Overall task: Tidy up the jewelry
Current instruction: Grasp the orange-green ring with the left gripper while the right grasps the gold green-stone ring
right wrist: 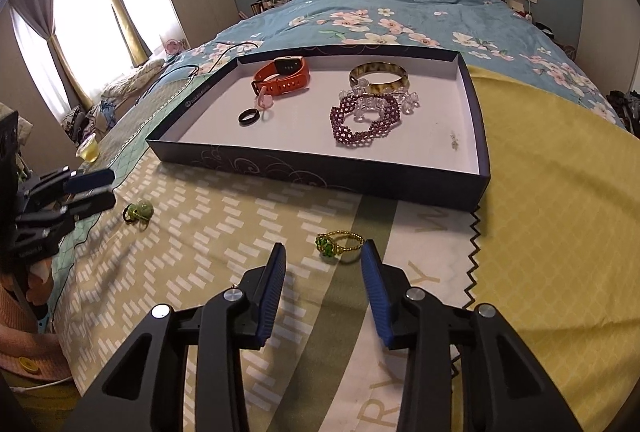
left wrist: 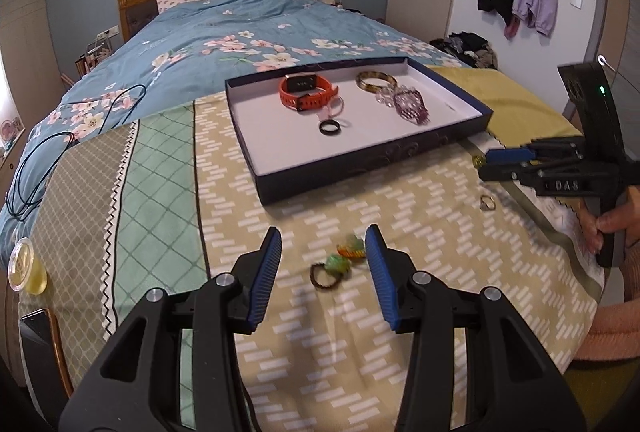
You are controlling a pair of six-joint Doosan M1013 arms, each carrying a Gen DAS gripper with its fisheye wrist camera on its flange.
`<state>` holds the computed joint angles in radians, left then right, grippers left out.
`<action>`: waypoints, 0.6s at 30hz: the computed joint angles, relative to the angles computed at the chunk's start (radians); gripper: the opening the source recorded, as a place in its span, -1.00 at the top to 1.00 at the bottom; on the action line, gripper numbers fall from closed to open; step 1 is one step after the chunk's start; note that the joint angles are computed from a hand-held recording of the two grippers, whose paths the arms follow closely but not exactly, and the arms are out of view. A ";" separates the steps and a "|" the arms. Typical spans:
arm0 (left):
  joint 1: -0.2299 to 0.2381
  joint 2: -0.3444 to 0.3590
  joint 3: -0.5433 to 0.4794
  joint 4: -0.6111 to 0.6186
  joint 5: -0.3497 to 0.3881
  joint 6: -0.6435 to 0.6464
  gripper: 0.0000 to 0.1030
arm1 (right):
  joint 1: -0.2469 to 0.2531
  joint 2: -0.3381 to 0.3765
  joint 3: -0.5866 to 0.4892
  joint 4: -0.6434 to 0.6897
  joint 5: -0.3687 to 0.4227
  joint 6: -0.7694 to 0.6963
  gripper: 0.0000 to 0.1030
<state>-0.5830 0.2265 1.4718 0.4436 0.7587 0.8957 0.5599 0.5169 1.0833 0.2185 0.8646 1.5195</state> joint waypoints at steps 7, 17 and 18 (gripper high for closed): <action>-0.003 0.012 -0.007 -0.037 0.017 0.053 0.16 | -0.001 -0.001 0.002 0.007 -0.007 0.009 0.27; 0.001 0.041 -0.042 -0.076 0.024 0.123 0.16 | 0.004 -0.003 0.004 -0.026 -0.010 0.034 0.27; 0.002 0.043 -0.043 -0.082 0.023 0.127 0.16 | 0.006 -0.001 0.002 -0.032 -0.009 0.036 0.27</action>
<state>-0.5811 0.2693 1.4288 0.3620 0.7818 1.0229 0.5654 0.5156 1.0855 0.1866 0.8556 1.5557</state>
